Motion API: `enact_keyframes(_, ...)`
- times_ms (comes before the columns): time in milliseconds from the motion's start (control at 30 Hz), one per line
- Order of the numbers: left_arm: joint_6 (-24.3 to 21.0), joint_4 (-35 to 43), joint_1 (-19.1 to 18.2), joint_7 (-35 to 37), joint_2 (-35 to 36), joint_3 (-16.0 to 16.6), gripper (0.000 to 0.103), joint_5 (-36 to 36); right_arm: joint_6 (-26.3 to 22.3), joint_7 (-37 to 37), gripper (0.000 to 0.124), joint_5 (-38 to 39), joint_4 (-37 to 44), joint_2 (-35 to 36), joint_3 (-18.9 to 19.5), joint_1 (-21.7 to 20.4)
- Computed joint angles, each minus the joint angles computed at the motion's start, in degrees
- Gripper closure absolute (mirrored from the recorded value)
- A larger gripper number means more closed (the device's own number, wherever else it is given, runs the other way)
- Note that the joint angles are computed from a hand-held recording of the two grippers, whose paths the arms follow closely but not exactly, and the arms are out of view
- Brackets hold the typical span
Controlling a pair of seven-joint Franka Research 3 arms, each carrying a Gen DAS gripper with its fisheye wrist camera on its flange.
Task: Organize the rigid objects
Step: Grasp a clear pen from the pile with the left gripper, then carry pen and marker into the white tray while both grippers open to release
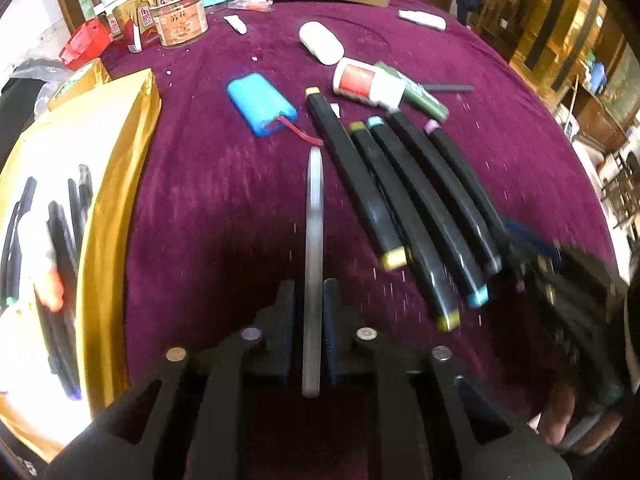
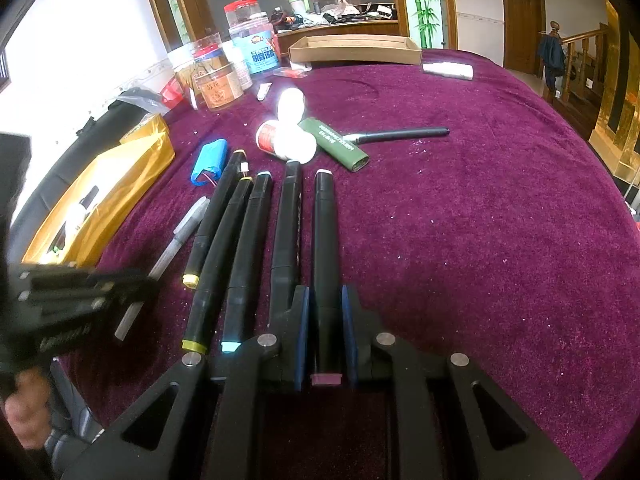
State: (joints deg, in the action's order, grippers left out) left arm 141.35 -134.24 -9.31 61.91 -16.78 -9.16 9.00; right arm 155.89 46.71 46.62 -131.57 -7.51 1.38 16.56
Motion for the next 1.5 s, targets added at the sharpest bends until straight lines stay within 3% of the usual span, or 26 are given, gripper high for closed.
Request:
enact_keyframes(133,2.5,0.8,1.8,-4.9,1.9,-1.7,0.086,5.7,-0.3,-0.3,0.110,0.7,0.1,0.1,-0.1,0.0)
enact_keyframes(200,2.9,0.2,1.8,-6.2,1.6,-2.1,0.096,7.5,-0.2,-0.4,0.110,0.8,0.1,0.1,-0.1,0.0)
enact_keyframes(267,2.7,-0.5,1.6,-7.2,0.7,-2.2,0.096,8.3,0.1,-0.4,0.110,1.1,-0.1,0.1,-0.1,0.0)
enact_keyframes(433,5.2,-4.2,0.9,-7.9,-3.3,-0.6,0.096,5.2,3.3,0.1,0.110,2.6,-1.1,-0.5,-0.1,0.2)
enact_keyframes(500,7.1,-5.8,-0.9,-5.8,-5.8,2.1,0.097,0.0,4.3,-1.1,0.110,4.3,-1.4,-0.8,-0.4,0.6)
enact_keyframes(567,8.1,-6.8,-3.3,-1.8,-7.6,5.0,0.097,-6.2,5.4,-4.0,0.110,7.1,-1.8,-1.4,-0.7,1.4)
enact_keyframes(700,10.3,-8.5,-2.0,-2.2,-10.1,4.3,0.097,-7.9,7.9,-10.2,0.110,13.6,-2.6,-2.4,-1.4,2.8)
enact_keyframes(833,11.5,-10.0,-4.0,0.5,-11.9,7.2,0.097,-12.8,8.5,-17.1,0.110,22.2,-2.6,-3.4,-2.4,3.9)
enact_keyframes(933,10.9,-11.1,-4.8,2.8,-14.1,9.2,0.097,-16.2,3.9,-17.2,0.110,26.7,-2.8,-5.0,-3.2,3.2)
enact_keyframes(1033,10.3,-12.8,-5.3,5.2,-17.6,11.7,0.097,-20.0,3.2,-19.1,0.110,29.9,-3.9,-8.0,-2.3,3.5)
enact_keyframes(1267,10.2,-17.6,2.9,0.4,-26.6,11.2,0.097,-16.9,-6.8,-21.1,0.110,32.4,-2.3,-11.1,-1.9,6.1)
enact_keyframes(1500,8.9,-19.6,9.4,-4.4,-28.3,11.2,0.097,-12.2,-13.4,-19.6,0.110,29.2,3.9,-5.0,2.0,8.6)
